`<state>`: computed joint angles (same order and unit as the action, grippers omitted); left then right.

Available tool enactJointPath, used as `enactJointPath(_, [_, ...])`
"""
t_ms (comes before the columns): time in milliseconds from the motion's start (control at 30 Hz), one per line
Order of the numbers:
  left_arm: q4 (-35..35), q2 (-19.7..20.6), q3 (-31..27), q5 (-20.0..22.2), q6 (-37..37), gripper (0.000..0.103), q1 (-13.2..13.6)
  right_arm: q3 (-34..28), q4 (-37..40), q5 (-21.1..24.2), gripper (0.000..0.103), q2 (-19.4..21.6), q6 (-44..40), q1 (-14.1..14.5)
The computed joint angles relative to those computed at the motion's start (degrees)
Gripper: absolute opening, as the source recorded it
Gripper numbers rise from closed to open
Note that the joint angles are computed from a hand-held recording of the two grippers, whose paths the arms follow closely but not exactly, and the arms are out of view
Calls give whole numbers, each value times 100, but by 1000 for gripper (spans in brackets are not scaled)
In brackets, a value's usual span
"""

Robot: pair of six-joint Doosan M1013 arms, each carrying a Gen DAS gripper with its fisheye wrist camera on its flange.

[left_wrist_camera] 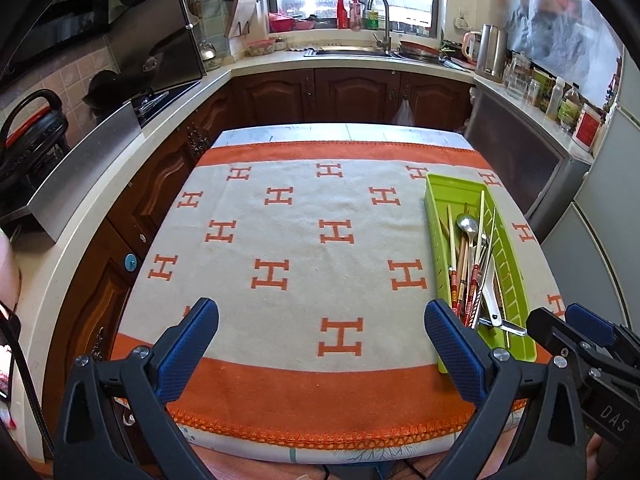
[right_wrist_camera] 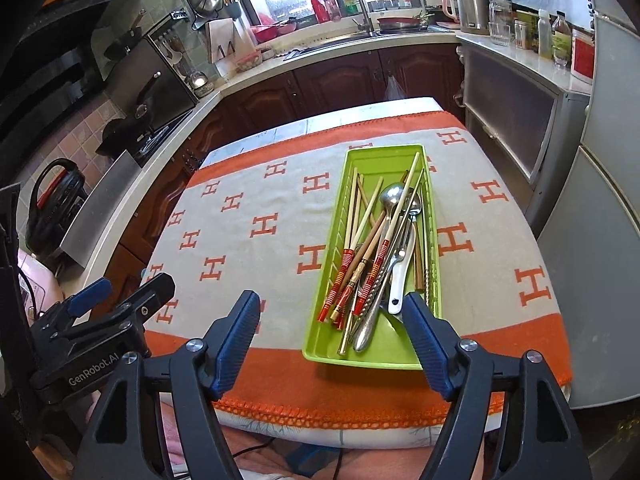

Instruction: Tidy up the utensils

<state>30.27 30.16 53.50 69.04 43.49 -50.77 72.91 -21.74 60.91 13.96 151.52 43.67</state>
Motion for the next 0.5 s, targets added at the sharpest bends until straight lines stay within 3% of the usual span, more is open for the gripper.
enactJointPath(500, [317,-89,150,-67,-205,102,-78,-154,-206,132,75,93,-80,119])
